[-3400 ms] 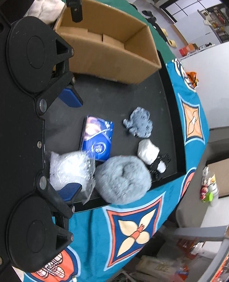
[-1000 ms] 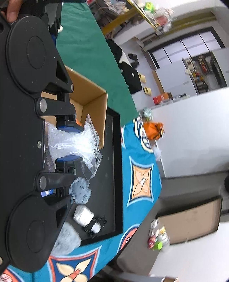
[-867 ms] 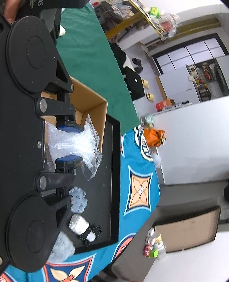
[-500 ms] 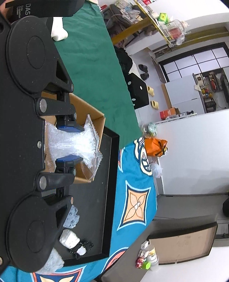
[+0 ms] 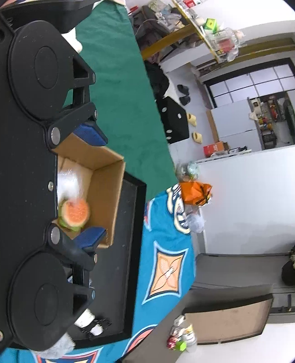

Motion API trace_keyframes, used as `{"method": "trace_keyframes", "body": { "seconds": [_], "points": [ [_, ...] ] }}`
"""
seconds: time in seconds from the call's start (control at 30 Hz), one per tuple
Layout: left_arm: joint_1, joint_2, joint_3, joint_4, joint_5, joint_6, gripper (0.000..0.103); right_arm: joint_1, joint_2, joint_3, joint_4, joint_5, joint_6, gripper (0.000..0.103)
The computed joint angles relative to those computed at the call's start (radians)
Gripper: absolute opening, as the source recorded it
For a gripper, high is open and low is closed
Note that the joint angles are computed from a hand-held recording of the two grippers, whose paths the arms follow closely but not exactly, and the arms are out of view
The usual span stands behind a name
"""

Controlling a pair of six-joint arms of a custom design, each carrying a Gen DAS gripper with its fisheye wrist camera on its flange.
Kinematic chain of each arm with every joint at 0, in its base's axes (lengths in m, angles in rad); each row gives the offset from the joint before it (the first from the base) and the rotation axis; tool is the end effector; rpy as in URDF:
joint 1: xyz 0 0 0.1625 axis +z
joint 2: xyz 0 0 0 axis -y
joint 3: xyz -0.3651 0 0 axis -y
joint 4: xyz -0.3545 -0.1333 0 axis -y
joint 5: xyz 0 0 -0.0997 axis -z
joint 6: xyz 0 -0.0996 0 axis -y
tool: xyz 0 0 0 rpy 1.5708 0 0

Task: Organize soft objects
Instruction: 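Carry the plastic bag with the right gripper into the box and release, then move the right gripper to the grey fluffy plush ball and grasp it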

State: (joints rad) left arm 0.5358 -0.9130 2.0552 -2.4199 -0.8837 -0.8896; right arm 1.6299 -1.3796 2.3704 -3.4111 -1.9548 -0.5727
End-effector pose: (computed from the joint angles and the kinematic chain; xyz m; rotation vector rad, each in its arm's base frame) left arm -0.2813 -0.3955 0.0265 0.3093 2.4525 -0.5163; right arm 0.1194 -0.3925 0.2383 0.5471 -2.3558 0.9350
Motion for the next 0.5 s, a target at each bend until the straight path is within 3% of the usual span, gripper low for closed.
{"method": "trace_keyframes", "body": {
  "seconds": [0.33, 0.5],
  "points": [
    [-0.003, 0.006, -0.035, 0.083, -0.008, -0.042, 0.021, -0.057, -0.100, 0.056, 0.041, -0.037, 0.031, 0.078],
    [-0.016, 0.004, -0.038, 0.093, 0.001, -0.053, 0.045, -0.086, -0.143, 0.083, 0.037, -0.039, 0.028, 0.078]
  ]
}}
